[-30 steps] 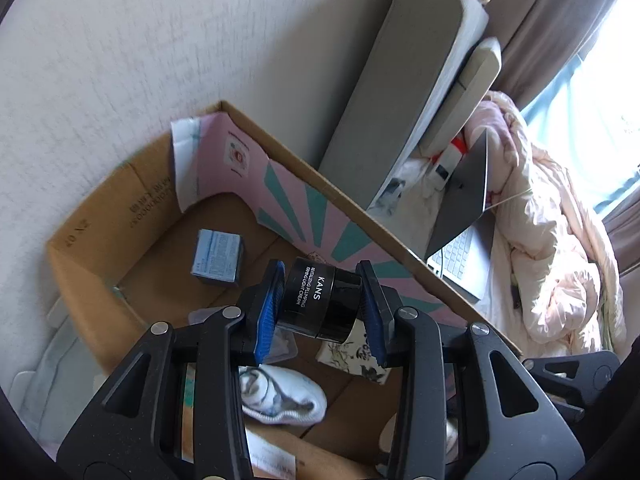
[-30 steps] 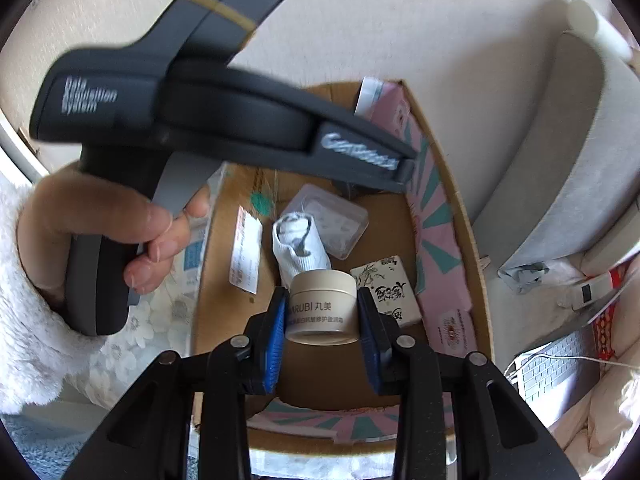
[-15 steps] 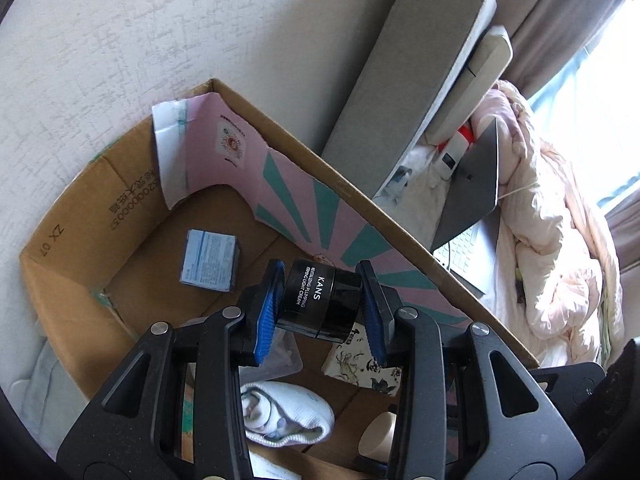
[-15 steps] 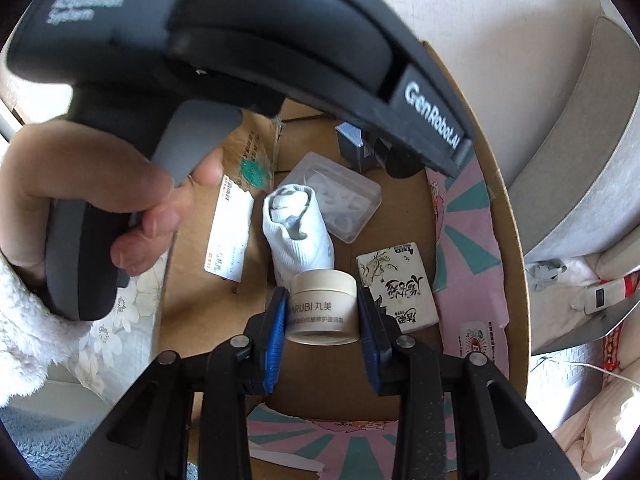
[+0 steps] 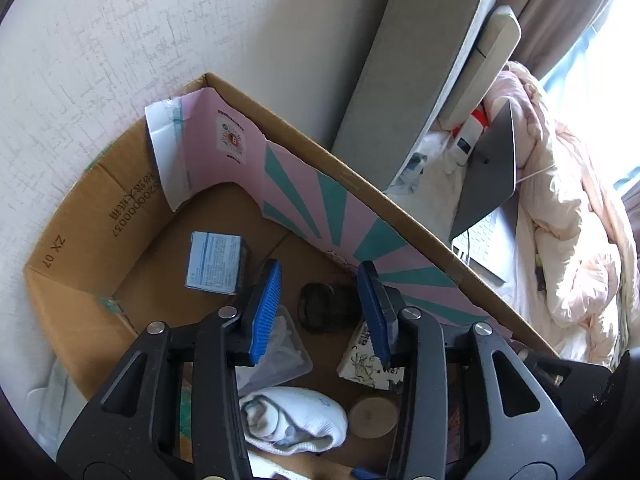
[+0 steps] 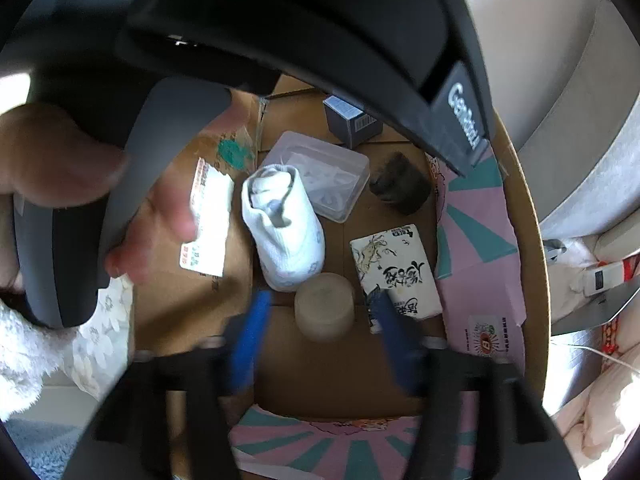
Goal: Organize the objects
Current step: 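Open both tools to drop the two jars into the cardboard box, then move both tools back over the bed toward the pink sock and blue box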
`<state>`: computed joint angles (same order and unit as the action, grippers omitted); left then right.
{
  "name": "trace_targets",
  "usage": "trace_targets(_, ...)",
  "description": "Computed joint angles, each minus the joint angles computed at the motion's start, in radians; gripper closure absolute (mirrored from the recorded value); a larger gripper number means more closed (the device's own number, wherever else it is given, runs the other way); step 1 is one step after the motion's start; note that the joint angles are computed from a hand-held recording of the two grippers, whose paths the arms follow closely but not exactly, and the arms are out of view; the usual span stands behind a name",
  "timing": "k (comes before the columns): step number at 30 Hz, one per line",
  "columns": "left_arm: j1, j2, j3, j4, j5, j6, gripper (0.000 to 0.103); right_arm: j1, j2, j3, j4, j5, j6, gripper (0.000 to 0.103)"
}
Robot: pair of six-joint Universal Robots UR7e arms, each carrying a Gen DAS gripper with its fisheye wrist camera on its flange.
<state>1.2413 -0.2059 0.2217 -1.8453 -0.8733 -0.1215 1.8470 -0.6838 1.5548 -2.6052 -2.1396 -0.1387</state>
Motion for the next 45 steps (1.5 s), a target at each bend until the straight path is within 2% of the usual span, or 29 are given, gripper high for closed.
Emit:
trace_targets(1, 0.0, 0.006, -0.015, 0.014, 0.001, -0.004, 0.055, -0.002, -0.002, 0.004, -0.007, 0.011, 0.005, 0.025)
trace_targets(2, 0.0, 0.006, -0.019, 0.019, 0.004, -0.007, 0.021, -0.003, -0.006, 0.009, -0.018, 0.022, 0.007, 0.023)
trace_targets(3, 0.0, 0.0, -0.007, 0.012, 0.009, -0.007, 0.002, -0.004, -0.009, 0.015, -0.027, 0.034, 0.009, 0.022)
trace_targets(4, 0.0, -0.026, 0.047, -0.035, 0.011, 0.0, 0.0, -0.004, -0.01, 0.017, -0.026, 0.038, 0.012, 0.021)
trace_targets(8, 0.003, -0.058, 0.096, -0.062, -0.004, -0.006, 0.0, -0.001, -0.011, 0.029, -0.039, 0.031, 0.02, 0.015)
trace_targets(16, -0.005, -0.148, 0.245, -0.15, -0.018, -0.014, 0.0, 0.009, -0.023, 0.048, -0.06, 0.02, 0.038, 0.014)
trace_targets(27, -0.032, -0.243, 0.381, -0.225, -0.006, -0.023, 0.0, 0.033, -0.053, 0.075, -0.075, -0.002, 0.051, 0.014)
trace_targets(28, -0.036, -0.259, 0.404, -0.239, 0.0, -0.025, 0.0, 0.034, -0.056, 0.078, -0.072, 0.002, 0.047, 0.014)
trace_targets(31, -0.045, -0.29, 0.445, -0.264, 0.013, -0.03, 0.0, 0.021, -0.076, 0.075, -0.056, 0.009, 0.017, 0.001)
trace_targets(36, -0.072, -0.359, 0.54, -0.313, 0.06, -0.03, 0.0, 0.028, -0.105, 0.107, -0.098, 0.012, 0.0, 0.001)
trace_targets(39, -0.091, -0.409, 0.607, -0.346, 0.099, -0.037, 0.0, 0.065, -0.099, 0.098, -0.105, 0.007, 0.031, 0.001)
trace_targets(43, -0.118, -0.498, 0.739, -0.44, 0.15, -0.057, 0.0, 0.1, -0.122, 0.082, -0.055, -0.01, 0.062, 0.001)
trace_targets(45, -0.132, -0.548, 0.813, -0.488, 0.177, -0.068, 0.0, 0.116, -0.121, 0.076, -0.07, -0.028, 0.04, 0.001)
